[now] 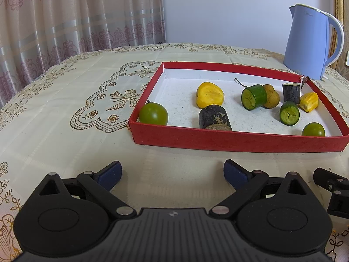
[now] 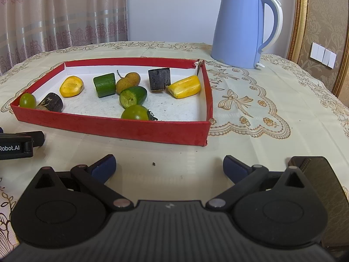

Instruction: Organize fruits

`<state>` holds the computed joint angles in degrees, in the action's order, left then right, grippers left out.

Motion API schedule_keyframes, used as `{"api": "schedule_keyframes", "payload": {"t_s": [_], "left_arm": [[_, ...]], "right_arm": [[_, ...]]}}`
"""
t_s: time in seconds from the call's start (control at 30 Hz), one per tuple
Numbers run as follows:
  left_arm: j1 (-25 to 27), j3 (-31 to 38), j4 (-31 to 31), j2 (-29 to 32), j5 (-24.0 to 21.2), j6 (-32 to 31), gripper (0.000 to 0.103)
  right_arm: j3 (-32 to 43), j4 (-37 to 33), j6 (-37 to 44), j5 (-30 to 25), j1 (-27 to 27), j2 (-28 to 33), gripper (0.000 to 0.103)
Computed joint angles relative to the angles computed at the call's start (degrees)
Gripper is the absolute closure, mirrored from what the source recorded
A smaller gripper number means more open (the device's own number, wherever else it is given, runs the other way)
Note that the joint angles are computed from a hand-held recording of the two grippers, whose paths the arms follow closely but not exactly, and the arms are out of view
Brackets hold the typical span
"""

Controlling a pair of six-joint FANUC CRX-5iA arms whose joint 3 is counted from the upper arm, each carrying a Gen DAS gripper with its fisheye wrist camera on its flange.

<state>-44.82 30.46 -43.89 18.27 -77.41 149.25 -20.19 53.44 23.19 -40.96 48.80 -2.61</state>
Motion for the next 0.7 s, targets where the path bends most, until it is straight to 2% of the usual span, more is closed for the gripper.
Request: {"api": "schedule_keyframes", "payload": {"t_s": [0.7], "left_arm": [[-0.1,0.6,-0.4,0.6,-0.6,0.4,0.000]], "right_arm": [[0.2,-2.1,0.3,1.0,-0.3,-0.2,0.000]]}}
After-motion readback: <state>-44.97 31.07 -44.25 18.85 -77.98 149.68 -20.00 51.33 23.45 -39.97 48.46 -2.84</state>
